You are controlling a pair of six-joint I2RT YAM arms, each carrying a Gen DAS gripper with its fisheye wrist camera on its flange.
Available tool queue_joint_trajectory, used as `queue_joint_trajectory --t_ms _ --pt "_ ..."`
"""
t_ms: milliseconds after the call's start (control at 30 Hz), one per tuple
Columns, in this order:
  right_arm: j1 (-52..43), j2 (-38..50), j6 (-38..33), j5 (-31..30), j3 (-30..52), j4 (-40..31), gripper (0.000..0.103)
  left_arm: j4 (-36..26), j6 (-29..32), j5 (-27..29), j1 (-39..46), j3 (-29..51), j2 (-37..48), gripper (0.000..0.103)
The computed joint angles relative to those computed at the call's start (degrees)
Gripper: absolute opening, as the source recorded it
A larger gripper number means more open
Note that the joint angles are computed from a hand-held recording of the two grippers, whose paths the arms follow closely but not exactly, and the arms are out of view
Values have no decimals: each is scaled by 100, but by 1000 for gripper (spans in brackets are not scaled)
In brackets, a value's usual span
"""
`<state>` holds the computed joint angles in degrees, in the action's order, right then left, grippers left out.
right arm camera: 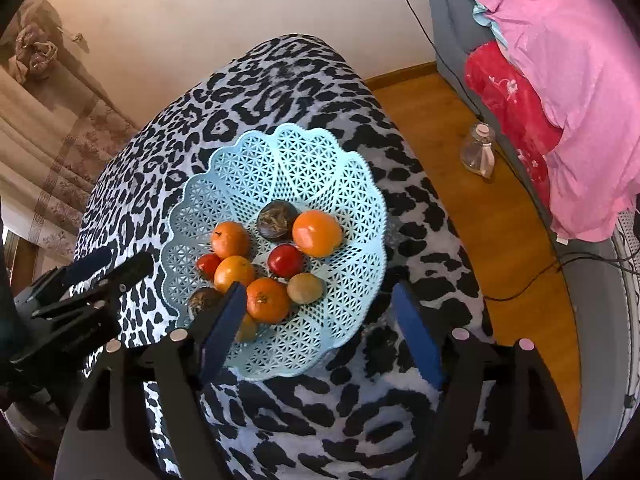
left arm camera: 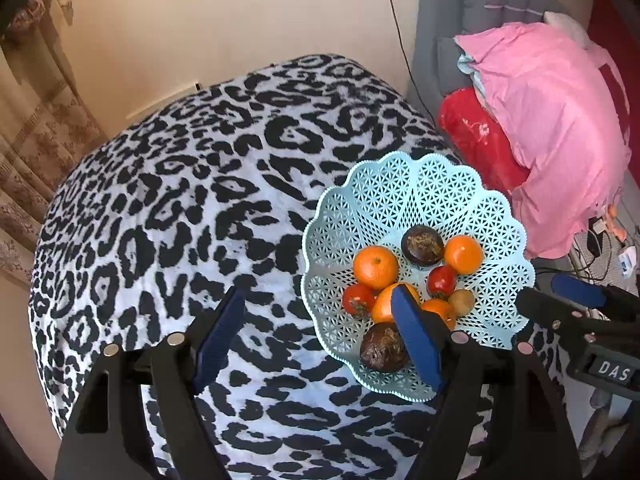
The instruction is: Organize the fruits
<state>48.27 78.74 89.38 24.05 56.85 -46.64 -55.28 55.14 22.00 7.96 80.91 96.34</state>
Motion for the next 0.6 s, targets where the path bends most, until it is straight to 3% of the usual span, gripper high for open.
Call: queue_joint_trajectory --t_ms 467,533,600 --pt "524 267 280 285 521 -781 99 -280 184 290 375 142 -346 76" --pt "607 323 321 315 596 -940 100 -310 247 356 440 125 -426 77" --pt "708 411 351 421 718 -1153 100 -268 255 358 486 63 -518 87"
